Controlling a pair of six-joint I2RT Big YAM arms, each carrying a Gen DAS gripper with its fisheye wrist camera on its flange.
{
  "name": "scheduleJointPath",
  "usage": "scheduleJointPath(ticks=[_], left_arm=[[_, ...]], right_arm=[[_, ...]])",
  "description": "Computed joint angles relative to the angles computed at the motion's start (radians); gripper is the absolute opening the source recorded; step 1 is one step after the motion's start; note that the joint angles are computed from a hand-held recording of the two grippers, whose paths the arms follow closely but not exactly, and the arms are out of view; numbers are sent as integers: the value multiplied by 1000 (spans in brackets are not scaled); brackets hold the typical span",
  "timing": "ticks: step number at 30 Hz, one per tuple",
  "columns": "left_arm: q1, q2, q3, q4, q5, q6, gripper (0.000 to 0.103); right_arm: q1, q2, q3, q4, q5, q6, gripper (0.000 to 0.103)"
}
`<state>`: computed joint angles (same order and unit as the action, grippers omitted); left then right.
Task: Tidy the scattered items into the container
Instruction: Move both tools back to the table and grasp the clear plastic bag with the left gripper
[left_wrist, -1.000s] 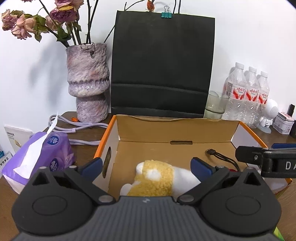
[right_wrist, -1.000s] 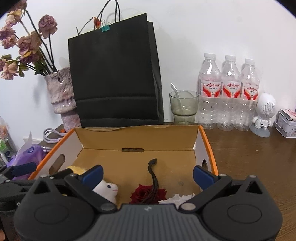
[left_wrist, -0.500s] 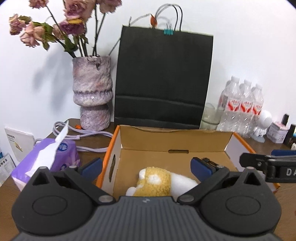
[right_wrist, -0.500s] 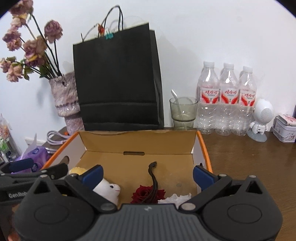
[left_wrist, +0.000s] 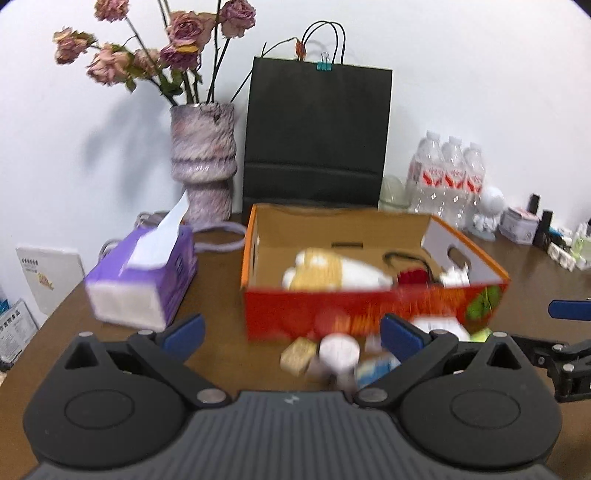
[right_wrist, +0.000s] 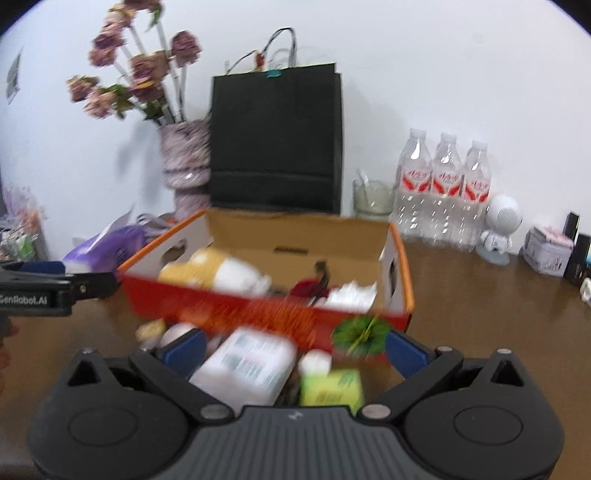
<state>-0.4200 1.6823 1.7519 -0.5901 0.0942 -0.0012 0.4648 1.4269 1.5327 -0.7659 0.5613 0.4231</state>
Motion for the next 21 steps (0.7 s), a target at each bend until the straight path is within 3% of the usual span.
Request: scheduleJointPath(ticks=[5, 11, 21], left_arm=[[8, -90, -135, 16, 64, 16, 103], [-23, -140, -224, 28, 136, 12, 103], [-112, -103, -231, 39, 78, 6, 103]], right_arm=[[89, -43, -82, -27, 81, 68, 103], [142, -73, -157, -89, 88, 177, 103], [148, -84, -195, -102, 66, 197, 103]])
